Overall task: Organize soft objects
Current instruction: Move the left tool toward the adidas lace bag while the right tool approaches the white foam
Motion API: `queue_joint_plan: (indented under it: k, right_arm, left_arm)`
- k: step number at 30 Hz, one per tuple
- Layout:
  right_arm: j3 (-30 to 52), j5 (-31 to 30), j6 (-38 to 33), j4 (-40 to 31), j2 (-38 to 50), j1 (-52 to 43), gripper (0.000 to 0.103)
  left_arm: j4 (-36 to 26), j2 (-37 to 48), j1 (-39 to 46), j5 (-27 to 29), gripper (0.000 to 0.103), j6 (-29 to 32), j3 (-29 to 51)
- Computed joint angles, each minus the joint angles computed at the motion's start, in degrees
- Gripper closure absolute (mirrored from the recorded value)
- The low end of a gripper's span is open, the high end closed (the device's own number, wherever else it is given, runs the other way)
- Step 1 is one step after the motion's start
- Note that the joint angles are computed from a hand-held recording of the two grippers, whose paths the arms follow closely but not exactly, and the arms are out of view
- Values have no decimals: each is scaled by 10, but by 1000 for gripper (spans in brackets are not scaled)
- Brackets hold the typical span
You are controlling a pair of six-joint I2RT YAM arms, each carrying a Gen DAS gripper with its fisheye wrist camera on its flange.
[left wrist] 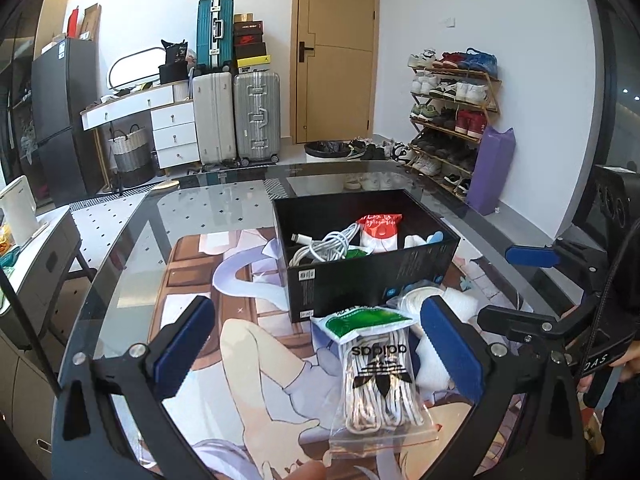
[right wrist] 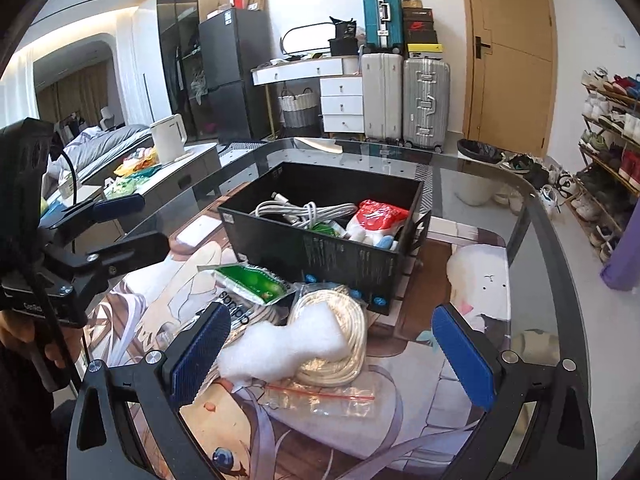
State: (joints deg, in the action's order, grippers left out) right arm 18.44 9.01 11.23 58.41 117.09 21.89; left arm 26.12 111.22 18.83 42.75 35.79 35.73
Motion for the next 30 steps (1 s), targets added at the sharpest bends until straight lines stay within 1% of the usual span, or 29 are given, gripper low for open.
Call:
queue_joint_plan:
  k: [4,7,14,17,20,26,30]
  right_arm:
    - [10,-10,-7,-2,15,0,1]
    - [25,-18,-10,-16,28,4,1]
    - [52,-11,-32,-45,53,32,1]
    - [62,-7,-37,-56,63,40,1]
    - [66,-1,-43,-54,72,48,1]
    - [79,-8,-47,-64,86,52,1]
    - [88,2,-50,-70,97,61,1]
  left_arm:
    - [-17,6,0,-3,0,24,-1]
    - [-5,11,-4,-13,0,23,-2]
    - [-37,23,1,-14,0,26,21]
    - [-41,22,1,-14,0,30,23]
    - [-45,28,1,-17,0,31,29]
    - [-51,35,-2,-26,0,34,36]
    - [-59,36,-1,-26,0,36,42]
